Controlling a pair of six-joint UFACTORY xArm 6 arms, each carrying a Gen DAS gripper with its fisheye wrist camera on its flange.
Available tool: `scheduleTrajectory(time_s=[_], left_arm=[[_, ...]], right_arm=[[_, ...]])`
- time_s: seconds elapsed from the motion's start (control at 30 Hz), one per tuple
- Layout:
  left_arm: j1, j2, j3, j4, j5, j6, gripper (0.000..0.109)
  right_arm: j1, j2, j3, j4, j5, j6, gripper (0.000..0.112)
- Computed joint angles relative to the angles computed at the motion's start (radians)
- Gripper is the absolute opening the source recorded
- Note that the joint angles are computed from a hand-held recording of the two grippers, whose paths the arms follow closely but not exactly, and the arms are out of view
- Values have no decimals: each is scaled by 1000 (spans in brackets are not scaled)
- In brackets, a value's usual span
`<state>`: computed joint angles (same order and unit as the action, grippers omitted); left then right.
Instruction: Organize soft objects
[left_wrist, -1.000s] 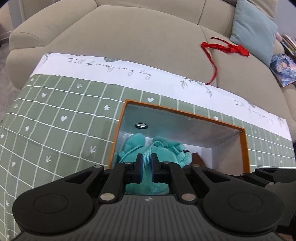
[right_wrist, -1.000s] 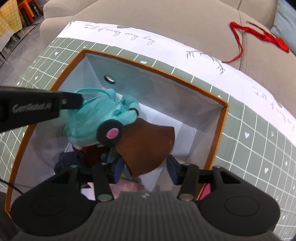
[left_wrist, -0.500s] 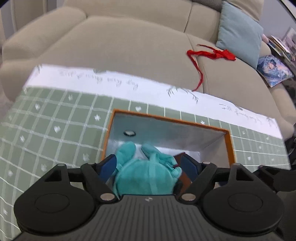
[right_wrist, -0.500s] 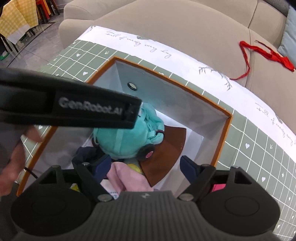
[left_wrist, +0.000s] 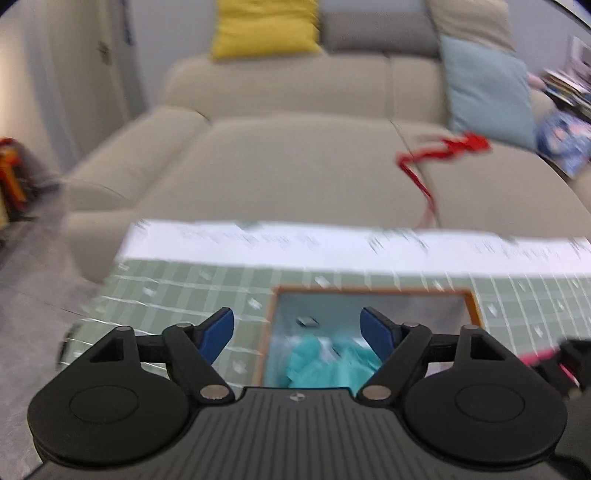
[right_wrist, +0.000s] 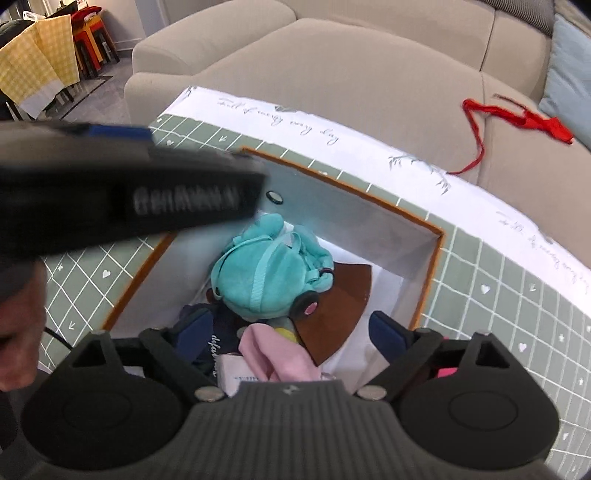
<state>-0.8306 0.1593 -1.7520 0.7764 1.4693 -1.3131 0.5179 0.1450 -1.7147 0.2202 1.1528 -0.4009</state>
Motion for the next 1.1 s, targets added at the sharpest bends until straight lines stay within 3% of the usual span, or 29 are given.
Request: scheduleTrajectory(time_s=[0.07, 0.3, 0.43, 0.63, 0.8, 0.97, 1.1], left_arm=[[-13, 25, -53, 19, 39, 21, 88], [-70, 41, -150, 69, 34, 10, 86], [-121, 61, -214, 123, 33, -25, 93], [-238, 113, -292, 294, 56, -79, 99], [-315, 122, -243, 415, -24, -140, 99], [-395, 217, -273, 521, 9, -194, 99], [-433, 369, -418, 551, 104, -175, 99]], right_arm=[[1, -48, 54, -17, -41, 12, 90], [-48, -176, 146, 20, -89, 38, 90], [-96, -277, 228, 18, -148, 39, 90], [-228, -454, 378, 104, -174, 1, 90], [-344, -631, 579, 117, -251, -44, 90], [-498, -761, 757, 315, -301, -149, 90], [-570, -831, 910, 401, -405, -208, 90]])
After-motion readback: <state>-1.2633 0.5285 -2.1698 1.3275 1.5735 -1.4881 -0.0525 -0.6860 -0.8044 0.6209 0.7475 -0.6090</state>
